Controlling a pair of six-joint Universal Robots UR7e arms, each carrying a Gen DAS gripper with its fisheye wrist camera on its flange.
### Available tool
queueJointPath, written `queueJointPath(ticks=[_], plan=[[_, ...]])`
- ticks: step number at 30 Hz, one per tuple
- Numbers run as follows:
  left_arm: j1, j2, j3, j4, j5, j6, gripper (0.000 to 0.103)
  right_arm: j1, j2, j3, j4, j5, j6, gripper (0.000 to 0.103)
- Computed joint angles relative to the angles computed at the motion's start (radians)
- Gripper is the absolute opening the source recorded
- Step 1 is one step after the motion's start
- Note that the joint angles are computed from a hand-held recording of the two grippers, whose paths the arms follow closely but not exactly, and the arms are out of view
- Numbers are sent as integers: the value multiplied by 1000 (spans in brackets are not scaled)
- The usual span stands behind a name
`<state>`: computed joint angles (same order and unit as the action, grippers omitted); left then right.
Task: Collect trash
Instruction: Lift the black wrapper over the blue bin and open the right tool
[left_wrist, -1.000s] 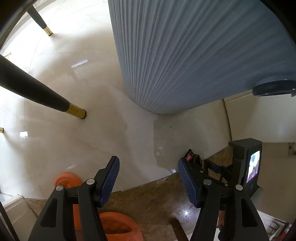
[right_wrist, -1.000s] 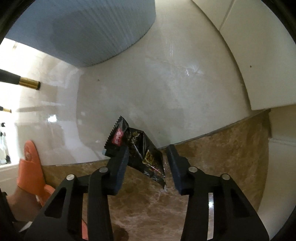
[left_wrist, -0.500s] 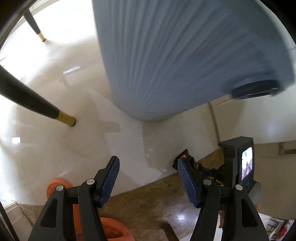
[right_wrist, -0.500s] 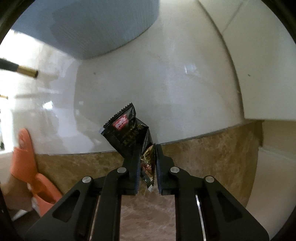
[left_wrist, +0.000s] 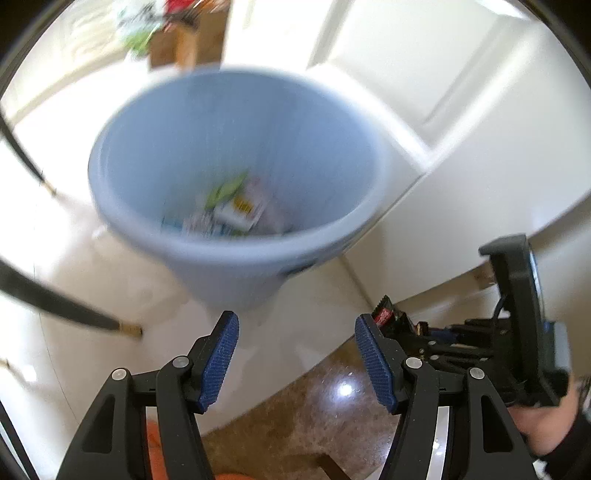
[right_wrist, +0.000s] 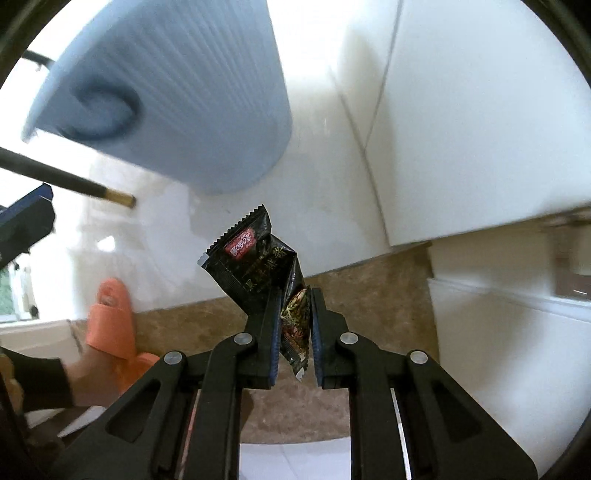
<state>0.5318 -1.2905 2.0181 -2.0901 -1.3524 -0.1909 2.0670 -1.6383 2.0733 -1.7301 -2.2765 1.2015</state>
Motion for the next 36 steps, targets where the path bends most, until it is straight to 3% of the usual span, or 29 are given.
queueJointPath(ticks=[2, 6, 12, 15, 22, 25, 29, 34, 36], plan=[[-28, -9, -14, 2, 58, 23, 61, 51, 34, -57, 50, -19, 52, 14], [-18, -25, -62, -2, 77, 5, 61, 125, 87, -152, 125, -65, 100, 14], [11, -2, -168, 37, 126, -109, 62, 193, 165, -303, 178, -184, 83, 14], [13, 28, -213, 90, 217, -176, 62, 201, 190, -362, 185, -240, 59, 14], [38, 119, -294, 189, 241, -303, 59, 147, 227, -375, 3, -270, -132, 14], [43, 172, -344, 269, 250, -316, 41, 106, 238, -352, -98, -257, -218, 14], [69, 242, -404, 352, 230, -372, 34, 60, 264, -330, -200, -237, -297, 14], [77, 280, -433, 382, 254, -381, 15, 29, 279, -325, -251, -216, -348, 14], [84, 289, -443, 372, 238, -381, 15, 21, 281, -325, -263, -210, -361, 14]])
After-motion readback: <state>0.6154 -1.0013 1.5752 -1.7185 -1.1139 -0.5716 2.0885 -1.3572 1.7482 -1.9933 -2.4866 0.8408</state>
